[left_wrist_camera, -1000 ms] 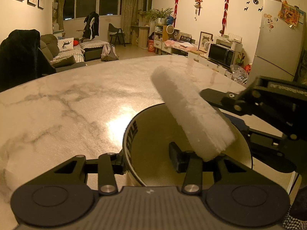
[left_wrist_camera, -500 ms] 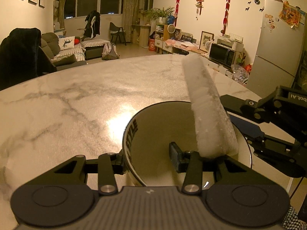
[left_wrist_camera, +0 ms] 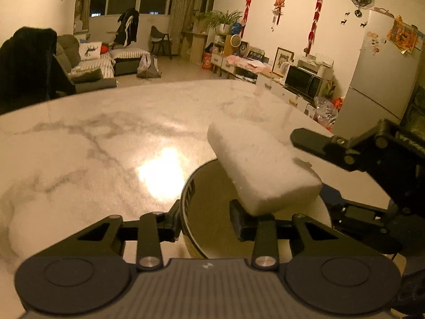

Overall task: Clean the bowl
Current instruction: 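Scrub the bowl's inside with the sponge in the right gripper, then rub the white sponge in the right gripper around the bowl's inner wall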

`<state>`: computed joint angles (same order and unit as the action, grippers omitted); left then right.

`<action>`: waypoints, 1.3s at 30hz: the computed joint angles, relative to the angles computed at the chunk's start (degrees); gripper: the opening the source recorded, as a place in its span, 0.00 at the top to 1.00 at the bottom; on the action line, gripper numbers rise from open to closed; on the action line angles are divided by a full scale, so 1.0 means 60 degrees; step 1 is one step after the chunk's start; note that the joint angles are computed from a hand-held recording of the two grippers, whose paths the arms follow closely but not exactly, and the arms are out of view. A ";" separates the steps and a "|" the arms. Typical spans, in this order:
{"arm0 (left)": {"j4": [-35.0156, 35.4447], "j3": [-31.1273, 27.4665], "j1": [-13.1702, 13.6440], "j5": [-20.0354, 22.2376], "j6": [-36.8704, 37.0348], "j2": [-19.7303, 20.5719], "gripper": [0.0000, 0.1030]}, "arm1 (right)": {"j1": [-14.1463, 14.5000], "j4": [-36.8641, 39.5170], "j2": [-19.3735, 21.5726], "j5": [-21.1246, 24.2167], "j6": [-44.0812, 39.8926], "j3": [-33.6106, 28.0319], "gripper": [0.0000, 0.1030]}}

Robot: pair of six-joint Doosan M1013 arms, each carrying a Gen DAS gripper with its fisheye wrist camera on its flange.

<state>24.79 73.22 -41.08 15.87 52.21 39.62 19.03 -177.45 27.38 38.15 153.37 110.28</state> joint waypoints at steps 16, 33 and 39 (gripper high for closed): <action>-0.0387 0.0027 -0.0023 -0.0268 0.0507 -0.0094 0.64 | 0.0053 -0.0026 -0.0836 -0.0715 0.1282 0.0539 0.46; -0.0146 -0.0004 0.0010 -0.0231 0.0299 -0.0059 0.64 | 0.0208 0.0546 -0.0600 -0.1964 0.1415 -0.0206 0.49; 0.0150 0.0055 -0.0004 -0.0256 -0.0050 -0.0076 0.64 | 0.0191 0.1050 -0.0451 -0.2455 0.0859 -0.0534 0.82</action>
